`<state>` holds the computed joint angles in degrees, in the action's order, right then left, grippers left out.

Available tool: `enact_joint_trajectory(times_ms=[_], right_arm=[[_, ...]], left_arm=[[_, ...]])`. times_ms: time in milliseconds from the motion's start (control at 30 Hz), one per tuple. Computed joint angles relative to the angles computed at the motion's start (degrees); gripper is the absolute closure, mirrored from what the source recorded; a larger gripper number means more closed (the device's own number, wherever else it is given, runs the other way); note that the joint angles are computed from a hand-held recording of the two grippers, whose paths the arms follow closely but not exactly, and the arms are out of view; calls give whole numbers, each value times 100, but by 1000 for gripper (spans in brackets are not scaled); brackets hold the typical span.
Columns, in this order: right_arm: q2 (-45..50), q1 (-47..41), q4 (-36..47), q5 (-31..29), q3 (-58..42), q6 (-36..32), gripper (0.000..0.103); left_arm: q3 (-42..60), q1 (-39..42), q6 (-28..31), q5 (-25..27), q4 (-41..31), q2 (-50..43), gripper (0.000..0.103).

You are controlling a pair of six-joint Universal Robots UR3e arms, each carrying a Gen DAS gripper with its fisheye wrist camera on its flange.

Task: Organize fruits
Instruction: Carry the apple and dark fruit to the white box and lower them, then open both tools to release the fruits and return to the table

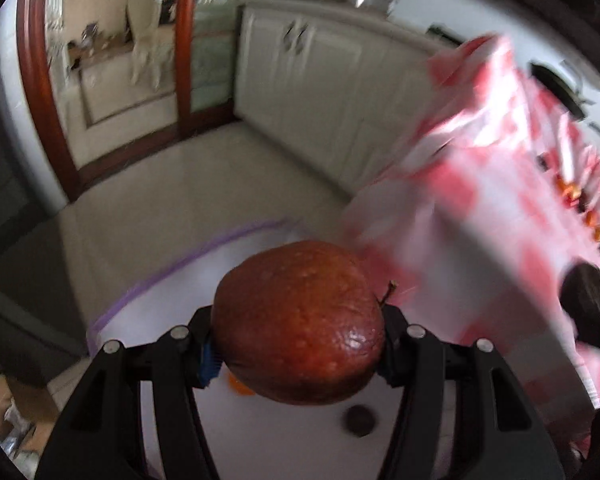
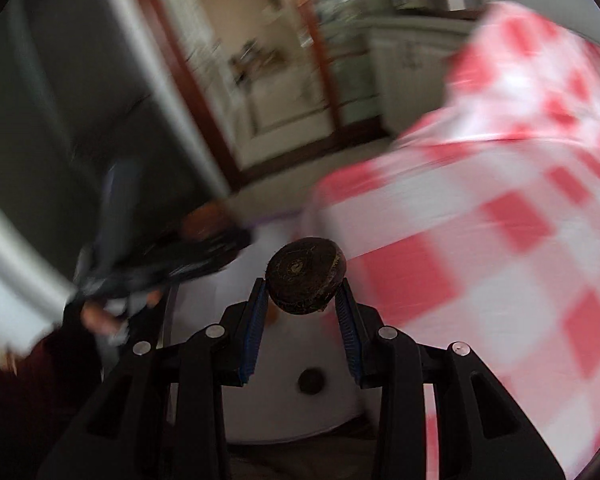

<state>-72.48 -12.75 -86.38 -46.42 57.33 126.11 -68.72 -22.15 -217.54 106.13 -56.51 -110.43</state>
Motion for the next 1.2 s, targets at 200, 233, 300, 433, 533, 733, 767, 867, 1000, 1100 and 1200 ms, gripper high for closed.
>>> enact_joint_trajectory(times_ms=[200, 233, 300, 433, 533, 733, 767, 867, 1000, 1100, 1200], right_arm=[[257, 1594, -1089, -1696, 1016, -380, 68], [395, 1777, -1168, -1940, 1039, -412, 68], [687, 2219, -1433, -2559, 1200, -449, 68], [1077, 2733, -1588, -3251, 1338, -549, 80], [1164, 2868, -1756, -3415, 1369, -565, 80], [1005, 2823, -1868, -3438, 1565, -451, 78], [1071, 2809, -1851, -3405, 1425, -422, 73], [783, 2562, -1858, -3101, 1468, -395, 69], [202, 1868, -1261, -2107, 1156, -493, 43], [-184, 1171, -565, -1239, 620, -717, 42], [-533, -6, 395, 86, -80, -1099, 26]], left_arm=[[-112, 454, 322, -609, -130, -651, 44], [120, 507, 475, -720, -264, -930, 44], [385, 589, 681, -929, -407, -1278, 44], [778, 668, 985, -1211, -747, -1768, 44], [805, 686, 1064, -1289, -773, -1909, 44], [686, 718, 1130, -1243, -929, -1883, 44], [689, 725, 1115, -1230, -962, -1870, 44], [545, 748, 979, -1168, -895, -1704, 39], [524, 505, 724, -301, -939, -1380, 24], [914, 255, 595, 343, -1356, -1171, 24], [1078, -213, 348, 1482, -896, -781, 19]])
